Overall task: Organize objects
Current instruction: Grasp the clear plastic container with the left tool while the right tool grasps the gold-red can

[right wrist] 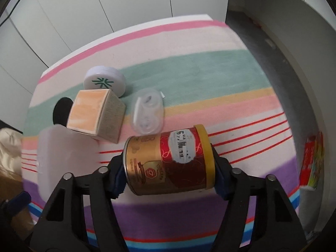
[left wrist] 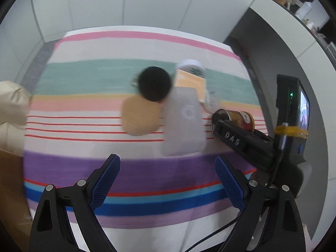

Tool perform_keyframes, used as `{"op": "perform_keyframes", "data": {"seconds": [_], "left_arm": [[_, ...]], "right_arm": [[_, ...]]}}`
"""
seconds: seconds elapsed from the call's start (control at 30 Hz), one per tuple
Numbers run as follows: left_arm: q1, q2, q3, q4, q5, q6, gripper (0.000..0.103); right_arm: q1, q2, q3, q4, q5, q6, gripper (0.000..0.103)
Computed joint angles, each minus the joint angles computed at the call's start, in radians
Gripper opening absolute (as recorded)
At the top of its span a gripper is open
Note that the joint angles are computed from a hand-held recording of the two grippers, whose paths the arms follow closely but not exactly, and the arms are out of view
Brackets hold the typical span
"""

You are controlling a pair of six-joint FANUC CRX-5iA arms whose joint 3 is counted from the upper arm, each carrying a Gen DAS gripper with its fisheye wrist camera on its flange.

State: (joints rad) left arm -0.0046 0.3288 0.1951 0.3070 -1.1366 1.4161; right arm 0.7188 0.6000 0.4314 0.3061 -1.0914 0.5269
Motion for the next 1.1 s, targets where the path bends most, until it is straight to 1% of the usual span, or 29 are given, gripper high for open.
{"op": "perform_keyframes", "data": {"seconds": [0.03,0.13,0.17,0.2,0.27,0.3,0.33,0.37,0.43,0.5,0.57,0.6,0.73,0.9,1.1], "left_arm": [[-0.01,0.003,-0.002,-0.002,0.015,-0.006,0.092],[-0.051,0.033,0.031,-0.054,0.044,0.015,0.091],[-0.057,0.043,0.039,-0.053,0.046,0.015,0.09],[-0.055,0.051,0.034,-0.026,0.059,0.003,0.09],[-0.069,0.093,0.095,-0.075,0.029,0.043,0.083],[-0.071,0.105,0.104,-0.079,0.03,0.044,0.079],[-0.073,0.116,0.117,-0.092,0.028,0.057,0.07],[-0.076,0.13,0.136,-0.117,0.02,0.084,0.054],[-0.076,0.156,0.165,-0.142,-0.005,0.11,0.028],[-0.073,0.149,0.15,-0.14,0.017,0.101,0.028],[-0.083,0.127,0.133,-0.177,0.05,0.099,0.027],[-0.087,0.124,0.135,-0.193,0.054,0.103,0.027],[-0.096,0.117,0.153,-0.238,0.04,0.129,0.027],[-0.094,0.117,0.179,-0.261,0.011,0.16,0.027],[-0.084,0.082,0.198,-0.293,-0.024,0.171,0.027]], "right_arm": [[0.006,-0.01,-0.027,0.028,0.004,-0.014,0.066],[0.006,-0.051,-0.095,0.039,0.028,-0.027,0.066],[0.006,-0.061,-0.112,0.043,0.031,-0.029,0.065],[0.007,-0.065,-0.121,0.051,0.026,-0.035,0.065],[0.001,-0.086,-0.156,0.053,0.035,-0.032,0.065],[-0.001,-0.094,-0.166,0.05,0.039,-0.024,0.065],[-0.002,-0.097,-0.172,0.047,0.04,-0.013,0.065],[-0.003,-0.099,-0.174,0.046,0.039,-0.005,0.065],[-0.004,-0.102,-0.174,0.041,0.038,0.013,0.065],[-0.005,-0.103,-0.175,0.039,0.036,0.03,0.065],[-0.006,-0.102,-0.168,0.04,0.027,0.039,0.065],[-0.005,-0.101,-0.164,0.038,0.022,0.041,0.065],[-0.003,-0.099,-0.145,0.026,0.012,0.054,0.064],[0.004,-0.101,-0.122,0.014,-0.007,0.071,0.064],[0.019,-0.096,-0.071,0.027,-0.042,0.108,0.064]]}}
